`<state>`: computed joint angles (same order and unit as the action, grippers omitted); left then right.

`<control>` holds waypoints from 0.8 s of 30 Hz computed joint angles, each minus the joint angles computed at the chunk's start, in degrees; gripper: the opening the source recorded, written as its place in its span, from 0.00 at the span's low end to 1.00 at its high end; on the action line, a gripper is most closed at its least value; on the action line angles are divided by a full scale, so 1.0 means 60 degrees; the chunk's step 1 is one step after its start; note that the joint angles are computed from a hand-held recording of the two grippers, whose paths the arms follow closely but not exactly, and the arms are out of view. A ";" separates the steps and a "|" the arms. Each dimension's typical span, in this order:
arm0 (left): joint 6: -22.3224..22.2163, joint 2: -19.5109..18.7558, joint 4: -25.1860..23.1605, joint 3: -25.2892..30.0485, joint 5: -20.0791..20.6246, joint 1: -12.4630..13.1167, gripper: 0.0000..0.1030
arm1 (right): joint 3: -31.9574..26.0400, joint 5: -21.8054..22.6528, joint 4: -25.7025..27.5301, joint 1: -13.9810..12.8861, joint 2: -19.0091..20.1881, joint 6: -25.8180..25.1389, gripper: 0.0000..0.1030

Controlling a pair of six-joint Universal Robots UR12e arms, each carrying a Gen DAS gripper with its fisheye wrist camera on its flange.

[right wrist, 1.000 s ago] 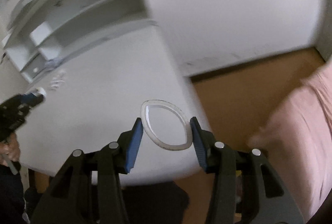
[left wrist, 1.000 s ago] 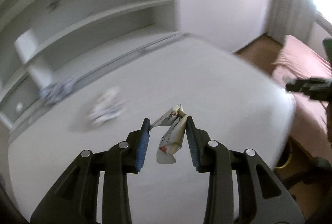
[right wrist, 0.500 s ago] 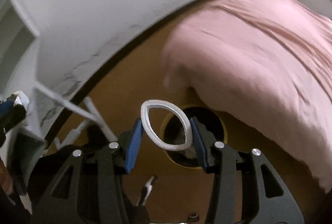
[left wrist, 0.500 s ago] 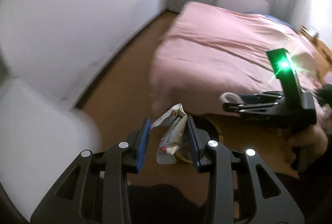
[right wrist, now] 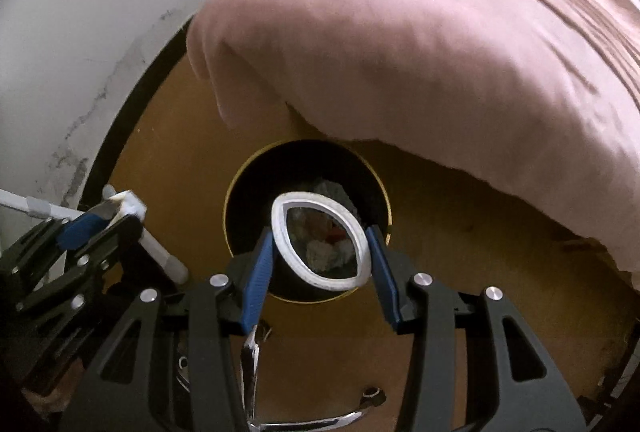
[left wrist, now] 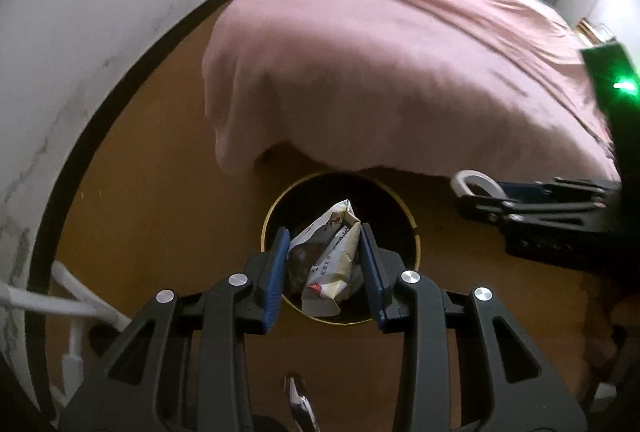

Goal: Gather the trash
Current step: 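Carry the white ring and paper wrapper over the black bin and release both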

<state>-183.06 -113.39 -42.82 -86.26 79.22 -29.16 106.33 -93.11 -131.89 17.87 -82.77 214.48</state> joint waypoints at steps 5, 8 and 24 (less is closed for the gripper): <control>-0.0477 -0.0220 -0.0301 0.0070 -0.0258 0.0071 0.33 | 0.0002 0.0170 0.0152 -0.0059 0.0139 -0.0163 0.45; -0.0566 -0.0279 -0.0314 0.0069 -0.0306 0.0065 0.34 | 0.0052 0.0294 0.0162 -0.0085 0.0123 -0.0127 0.45; -0.0252 -0.0241 -0.0080 -0.0001 -0.0322 0.0007 0.49 | 0.0044 0.0286 0.0047 -0.0084 0.0157 -0.0027 0.45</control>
